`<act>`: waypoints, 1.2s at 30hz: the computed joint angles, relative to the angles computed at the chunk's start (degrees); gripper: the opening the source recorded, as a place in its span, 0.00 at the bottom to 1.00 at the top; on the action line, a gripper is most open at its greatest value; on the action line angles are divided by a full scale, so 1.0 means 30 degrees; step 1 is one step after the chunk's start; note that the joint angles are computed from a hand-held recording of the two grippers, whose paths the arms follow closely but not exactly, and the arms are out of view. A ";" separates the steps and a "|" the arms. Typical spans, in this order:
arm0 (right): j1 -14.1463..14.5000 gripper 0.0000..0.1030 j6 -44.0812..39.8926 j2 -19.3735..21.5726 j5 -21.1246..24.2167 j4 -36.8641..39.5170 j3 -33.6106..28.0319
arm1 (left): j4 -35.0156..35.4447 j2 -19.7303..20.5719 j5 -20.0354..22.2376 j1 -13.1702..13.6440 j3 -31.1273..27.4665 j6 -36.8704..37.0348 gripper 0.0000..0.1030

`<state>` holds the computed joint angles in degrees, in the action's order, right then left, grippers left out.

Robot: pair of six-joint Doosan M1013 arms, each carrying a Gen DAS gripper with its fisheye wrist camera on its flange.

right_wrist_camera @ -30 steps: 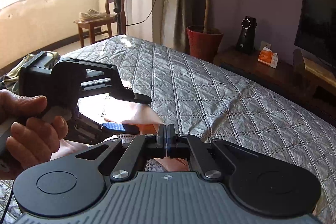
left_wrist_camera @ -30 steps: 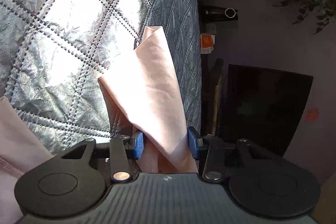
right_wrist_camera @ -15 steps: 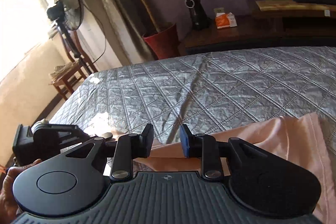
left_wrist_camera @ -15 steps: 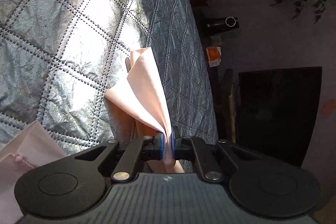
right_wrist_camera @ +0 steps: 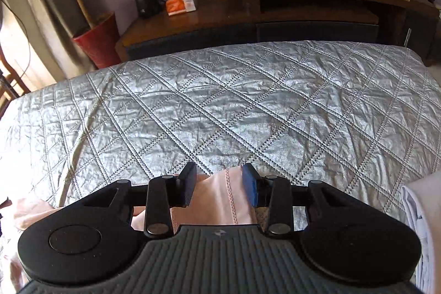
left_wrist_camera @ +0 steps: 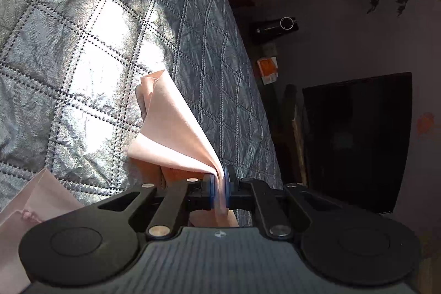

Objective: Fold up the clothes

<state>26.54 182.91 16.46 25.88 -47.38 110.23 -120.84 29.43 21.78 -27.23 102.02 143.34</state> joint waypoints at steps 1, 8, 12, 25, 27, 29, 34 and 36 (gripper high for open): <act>-0.0183 0.43 -0.0077 -0.0066 -0.0808 0.0205 0.0142 | 0.0061 -0.0018 0.0003 -0.0012 -0.0025 0.0107 0.06; 0.0615 0.72 -0.5944 0.1625 0.3326 0.1974 -0.1635 | -0.0379 -0.0015 -0.0144 -0.0027 -0.0147 0.1222 0.06; 0.0936 0.79 -0.4368 0.1624 0.3356 -0.0538 -0.1212 | -0.2500 -0.0271 -0.0736 0.0008 0.0204 0.3483 0.06; -0.0364 0.35 -0.2965 0.0633 -0.0424 0.2415 -0.0073 | -0.0874 0.0019 -0.0453 0.0283 0.0031 0.1374 0.05; -0.0533 0.36 -0.2427 0.0424 -0.1295 0.2304 0.0301 | -0.0062 0.0145 -0.0546 0.0389 -0.0059 0.0384 0.05; -0.0380 0.35 -0.1419 0.0321 -0.1357 0.0706 0.0521 | -0.0626 0.0222 -0.0399 0.0477 0.0026 0.0568 0.04; 0.0147 0.30 0.0942 0.0169 -0.0744 -0.2366 0.0729 | -0.0837 0.0172 -0.0208 0.0516 0.0241 0.0348 0.01; 0.0398 0.29 0.2551 0.0048 -0.0577 -0.4075 0.0891 | -0.1436 0.0169 -0.0013 0.0525 0.0328 0.0744 0.00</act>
<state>27.73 190.56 16.60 24.15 -59.61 112.90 -125.15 29.93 21.74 -25.65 103.00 145.57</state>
